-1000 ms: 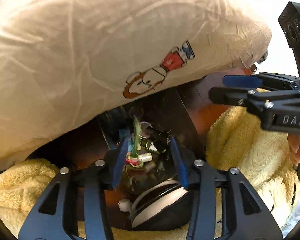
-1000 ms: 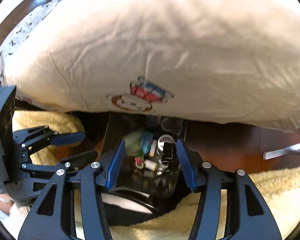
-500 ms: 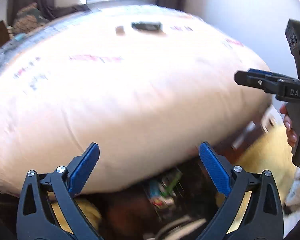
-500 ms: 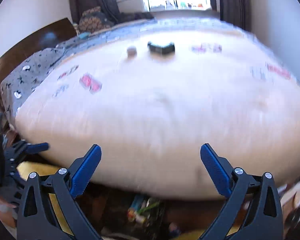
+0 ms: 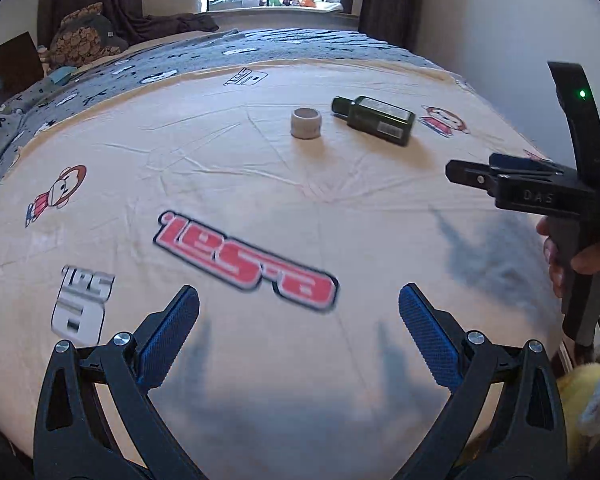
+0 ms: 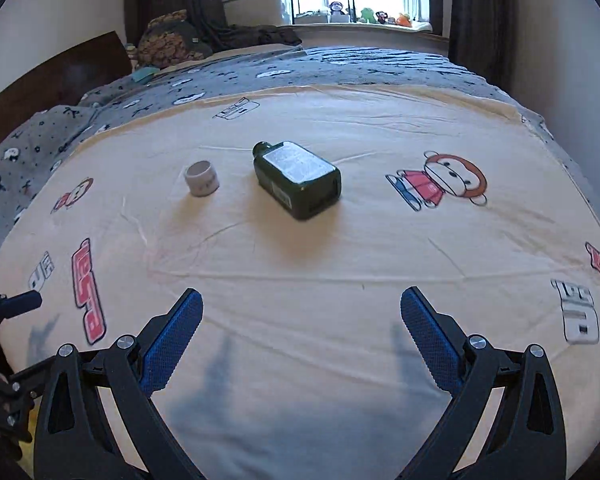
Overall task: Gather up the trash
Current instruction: 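Grasp the green olive-oil bottle with the right tool while the left tool grasps the tape roll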
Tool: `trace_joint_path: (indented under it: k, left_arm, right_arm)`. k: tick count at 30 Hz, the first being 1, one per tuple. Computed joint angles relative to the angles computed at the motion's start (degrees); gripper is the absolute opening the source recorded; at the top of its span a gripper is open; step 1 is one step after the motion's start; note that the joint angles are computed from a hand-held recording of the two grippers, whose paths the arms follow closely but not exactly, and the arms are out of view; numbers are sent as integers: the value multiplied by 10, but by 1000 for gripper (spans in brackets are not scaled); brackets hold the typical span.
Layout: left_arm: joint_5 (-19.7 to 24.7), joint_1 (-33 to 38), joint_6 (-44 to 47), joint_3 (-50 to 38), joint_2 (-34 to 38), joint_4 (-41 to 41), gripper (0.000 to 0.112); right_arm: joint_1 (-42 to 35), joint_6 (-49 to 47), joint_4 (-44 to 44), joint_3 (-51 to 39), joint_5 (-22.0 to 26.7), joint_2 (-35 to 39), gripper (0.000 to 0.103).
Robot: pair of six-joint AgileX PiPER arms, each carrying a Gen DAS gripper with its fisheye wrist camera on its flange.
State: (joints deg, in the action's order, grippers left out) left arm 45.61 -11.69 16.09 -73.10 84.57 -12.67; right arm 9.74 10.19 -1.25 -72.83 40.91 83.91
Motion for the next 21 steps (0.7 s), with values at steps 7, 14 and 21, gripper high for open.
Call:
trace_joint_path:
  k: [7, 14, 21]
  left_arm:
    - [11, 2, -24, -109, 107, 25, 93]
    - [28, -3, -39, -193, 172, 30, 90]
    - [37, -29, -71, -278, 234, 59, 85]
  right_arm:
    - [7, 1, -49, -191, 35, 172, 99]
    - [11, -10, -56, -342, 105, 290, 89]
    - [-11, -37, -20, -356, 140, 291, 78]
